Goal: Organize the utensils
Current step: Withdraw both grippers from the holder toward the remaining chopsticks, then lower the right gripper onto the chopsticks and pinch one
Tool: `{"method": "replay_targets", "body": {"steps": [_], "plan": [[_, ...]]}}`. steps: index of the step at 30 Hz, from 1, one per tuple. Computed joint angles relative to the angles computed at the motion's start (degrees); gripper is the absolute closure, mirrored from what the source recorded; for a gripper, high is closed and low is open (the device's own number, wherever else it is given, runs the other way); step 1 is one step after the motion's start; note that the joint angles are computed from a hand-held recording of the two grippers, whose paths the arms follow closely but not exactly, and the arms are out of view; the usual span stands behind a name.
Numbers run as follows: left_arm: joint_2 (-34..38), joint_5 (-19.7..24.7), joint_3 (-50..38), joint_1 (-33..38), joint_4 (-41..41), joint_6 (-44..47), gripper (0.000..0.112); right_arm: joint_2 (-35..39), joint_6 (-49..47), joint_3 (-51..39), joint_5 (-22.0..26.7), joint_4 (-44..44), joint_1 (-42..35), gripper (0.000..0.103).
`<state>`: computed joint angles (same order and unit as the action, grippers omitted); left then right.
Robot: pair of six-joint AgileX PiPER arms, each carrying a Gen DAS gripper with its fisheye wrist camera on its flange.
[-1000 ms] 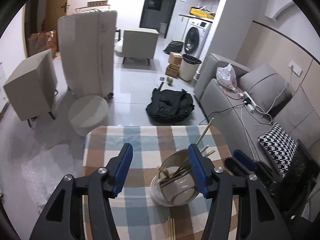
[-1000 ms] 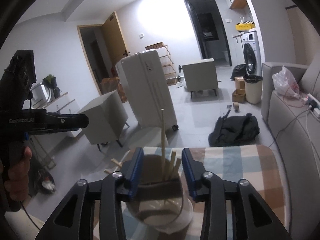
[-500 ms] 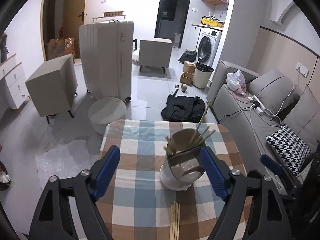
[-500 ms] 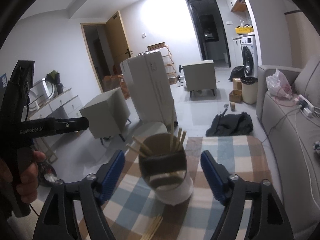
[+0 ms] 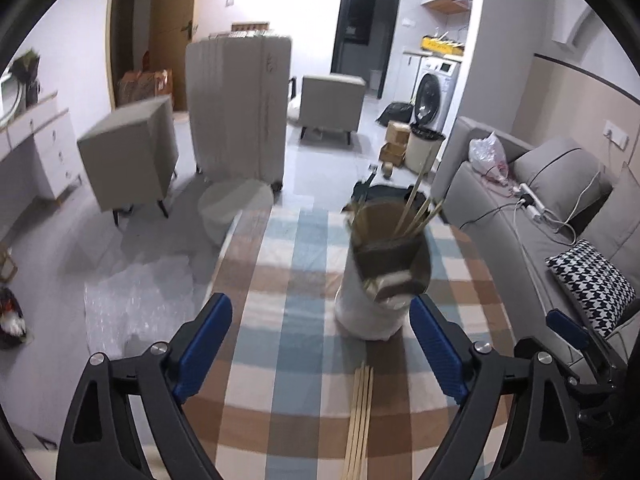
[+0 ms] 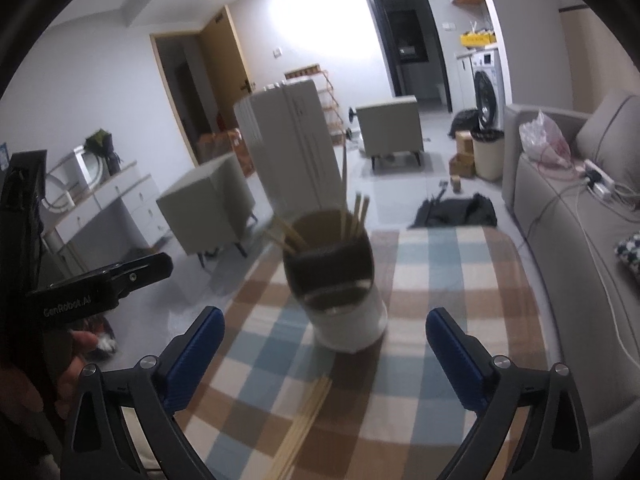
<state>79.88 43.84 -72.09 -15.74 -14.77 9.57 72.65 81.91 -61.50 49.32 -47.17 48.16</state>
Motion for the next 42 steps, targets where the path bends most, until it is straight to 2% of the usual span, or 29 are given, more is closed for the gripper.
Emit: {"method": "replay_targets", "body": {"steps": [3, 6, 7, 8, 13, 16, 19, 23, 29, 35, 38, 42], "plan": [[0.55, -1.49, 4.13, 1.26, -0.96, 1.82, 0.025, 1.68, -3.58, 0.55, -1.76, 6.53, -2.17, 0.001], [2.51, -1.64, 5.74, 2.04, -0.13, 2.49, 0.025, 5.31, -12.02, 0.05, -3.87, 17.08, -6.09, 0.006], [2.89, -1.77, 6.14, 2.05, 0.80, 1.67, 0.025, 6.82, -14.88, 0.28, -4.86, 21.00, -7.27, 0.014], [3.78, -1.51, 5.76, 2.17, 1.50, 0.72, 0.025, 8.63, -17.72, 0.34, -5.76, 24.93, -8.60, 0.026], [7.18, 0.45, 3.71, 4.24, 0.84, -0.35, 0.025, 17.83, -32.57, -1.42, -8.31, 42.39, -15.02, 0.047], [7.81, -0.14, 4.03, 4.96, 0.52, 0.02, 0.025, 25.06, -39.01, -5.62, -6.80, 48.25, -17.09, 0.058], [8.58, 0.06, 3.46, 5.50, -0.86, 2.41, 0.025, 31.06, -41.02, -10.72, -3.77, 49.13, -17.98, 0.059], [9.90, 1.10, 2.41, 7.09, -3.52, 5.00, 0.025, 36.22, -42.29, -16.06, 0.91, 48.86, -18.33, 0.075], [11.64, 3.74, 0.07, 9.79, -5.53, 5.49, 0.025, 39.41, -39.98, -22.28, 7.87, 44.50, -15.48, 0.074], [13.35, 5.68, -1.63, 12.09, -5.05, 3.09, 0.025, 43.41, -38.77, -28.46, 14.60, 42.59, -13.05, 0.079], [13.70, 5.82, -1.74, 12.62, -4.46, 2.69, 0.025, 43.42, -36.86, -28.76, 15.00, 41.20, -12.34, 0.079], [14.28, 5.88, -1.83, 12.83, -2.99, 2.01, 0.025, 42.96, -34.89, -27.95, 13.15, 40.74, -12.46, 0.080]]}}
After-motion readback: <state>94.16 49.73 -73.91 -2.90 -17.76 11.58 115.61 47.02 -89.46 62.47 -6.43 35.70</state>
